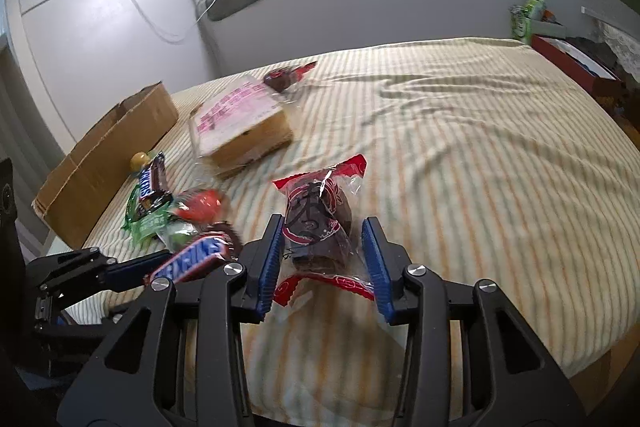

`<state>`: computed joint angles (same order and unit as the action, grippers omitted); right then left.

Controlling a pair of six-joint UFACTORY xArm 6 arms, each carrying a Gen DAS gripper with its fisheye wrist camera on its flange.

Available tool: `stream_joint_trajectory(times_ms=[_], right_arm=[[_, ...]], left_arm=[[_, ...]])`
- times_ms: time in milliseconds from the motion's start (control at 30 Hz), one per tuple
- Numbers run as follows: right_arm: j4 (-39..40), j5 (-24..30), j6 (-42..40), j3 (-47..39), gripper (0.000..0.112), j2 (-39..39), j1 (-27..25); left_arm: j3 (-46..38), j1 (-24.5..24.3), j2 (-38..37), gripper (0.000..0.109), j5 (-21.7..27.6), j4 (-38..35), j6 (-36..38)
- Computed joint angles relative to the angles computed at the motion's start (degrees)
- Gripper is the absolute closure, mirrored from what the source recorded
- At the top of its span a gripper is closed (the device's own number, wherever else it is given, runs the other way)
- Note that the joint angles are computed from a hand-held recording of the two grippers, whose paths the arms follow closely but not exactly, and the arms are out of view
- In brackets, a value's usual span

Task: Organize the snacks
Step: 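Grasp the Snickers bar with the left tool while the right tool grasps the red-wrapped chocolate, then carry both snacks over the cardboard box and open both tools to drop them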

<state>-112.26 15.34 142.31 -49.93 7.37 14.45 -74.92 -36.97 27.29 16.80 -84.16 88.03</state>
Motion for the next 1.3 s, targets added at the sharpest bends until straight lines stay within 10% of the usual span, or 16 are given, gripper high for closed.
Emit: stream_joint_trajectory(times_ms=[700, 1300], right_arm=[[-2.66, 5.64, 7.41, 5.47, 0.071, -4.77, 0.66], [16.95, 14.68, -21.94, -4.59, 0.071, -8.43, 8.33]], left_arm=[[4.57, 0.72, -4.99, 0.081, 1.29, -13.40, 13.30], [-0.73, 9.32, -11.65, 0.081, -3.13, -19.39, 14.24]])
